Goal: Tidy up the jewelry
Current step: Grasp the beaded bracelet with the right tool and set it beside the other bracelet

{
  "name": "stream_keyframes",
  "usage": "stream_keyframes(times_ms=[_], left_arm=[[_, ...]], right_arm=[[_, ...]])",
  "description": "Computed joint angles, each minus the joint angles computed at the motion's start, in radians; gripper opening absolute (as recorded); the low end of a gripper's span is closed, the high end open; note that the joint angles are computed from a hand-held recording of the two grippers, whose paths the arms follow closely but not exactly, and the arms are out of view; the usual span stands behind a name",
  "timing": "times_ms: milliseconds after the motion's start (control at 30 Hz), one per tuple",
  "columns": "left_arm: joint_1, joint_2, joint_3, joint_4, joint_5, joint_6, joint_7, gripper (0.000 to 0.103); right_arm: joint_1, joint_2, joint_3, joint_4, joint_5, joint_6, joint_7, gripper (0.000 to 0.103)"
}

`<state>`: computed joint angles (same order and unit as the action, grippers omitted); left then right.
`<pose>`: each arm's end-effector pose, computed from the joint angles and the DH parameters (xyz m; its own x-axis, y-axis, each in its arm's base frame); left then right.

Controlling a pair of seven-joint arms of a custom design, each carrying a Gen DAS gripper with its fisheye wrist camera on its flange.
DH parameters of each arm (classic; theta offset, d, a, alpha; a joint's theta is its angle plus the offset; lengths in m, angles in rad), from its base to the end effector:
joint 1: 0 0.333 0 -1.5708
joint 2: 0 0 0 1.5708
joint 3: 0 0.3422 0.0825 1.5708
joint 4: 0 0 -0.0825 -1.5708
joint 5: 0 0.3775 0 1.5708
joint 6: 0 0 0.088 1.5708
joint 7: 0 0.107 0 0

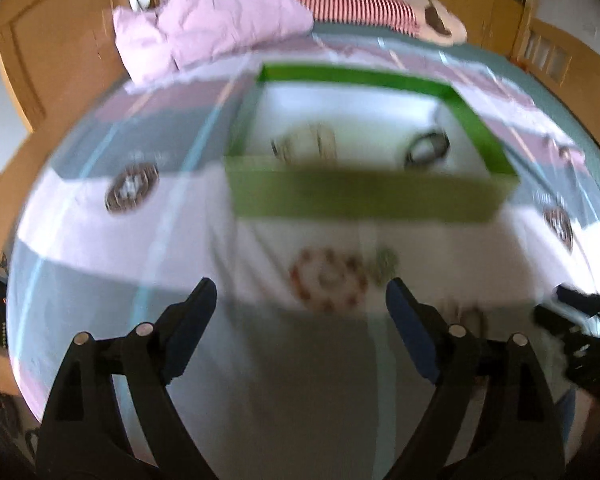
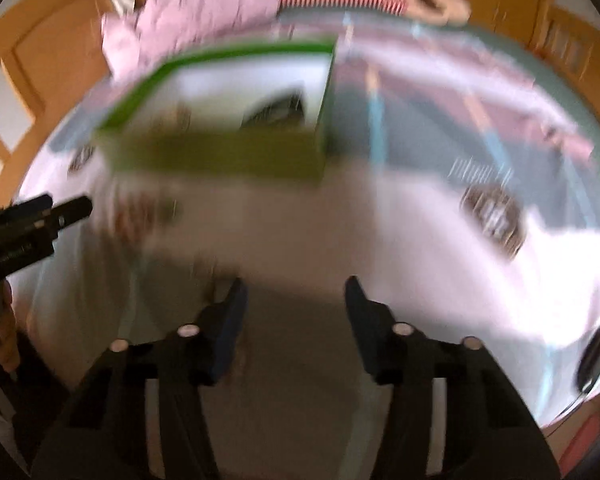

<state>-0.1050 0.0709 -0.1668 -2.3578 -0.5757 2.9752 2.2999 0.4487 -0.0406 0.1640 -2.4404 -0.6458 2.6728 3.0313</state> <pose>0.5287 -0.1075 0.3840 -0.4388 -0.8986 0.0000 -0.7505 0.3666 -0.5499 0.3932 0.2988 0.3719 -0.2777 -0.9556 -0.0980 -0.8566 0.2925 -0.4250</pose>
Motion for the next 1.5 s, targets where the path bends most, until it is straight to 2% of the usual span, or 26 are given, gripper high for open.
stream_keyframes(times_ms=[167,233,333,467,533,833,1067,1233,1500], left_arm=[[-0.008,-0.027,-0.001,-0.058,0.019,0.003,0.001,0.086],[-0.007,-0.033,-0.004,-0.063,0.000,-0.005,0.014,0.086],[-0.011,-0.042,-0.004,-0.076,0.000,-0.004,0.011,0.086],[-0.016,-0.052,-0.005,-0.089,0.002,0.001,0.010,0.086],[-0.016,-0.053,-0.005,-0.087,-0.005,-0.002,0.014,0.086],[-0.013,-0.057,0.001,-0.094,0.005,-0.008,0.003,0.086],[-0.018,-0.062,-0.005,-0.099,-0.019,-0.017,0.028,0.086],[-0.020,-0.061,-0.003,-0.104,0.005,-0.012,0.000,0.086],[0.006,-0.058,0.018,-0.107,0.080,-0.009,-0.077,0.086]], right_arm=[[0.025,0.062,0.012,0.026,0.036,0.012,-0.036,0.042],[0.032,0.071,0.011,0.036,0.014,0.014,-0.029,0.025],[0.032,0.083,0.009,0.044,0.068,0.038,-0.081,0.012],[0.035,0.100,0.009,0.063,0.089,0.056,-0.128,0.012],[0.037,0.091,0.008,0.053,0.092,0.066,-0.135,0.008],[0.028,-0.003,0.002,0.057,-0.028,0.068,-0.044,0.008],[-0.005,-0.098,0.018,0.057,-0.124,0.020,0.033,0.008],[-0.003,-0.062,0.015,0.062,-0.076,0.050,-0.011,0.008],[0.021,0.081,0.008,0.136,0.012,0.130,-0.120,0.008]])
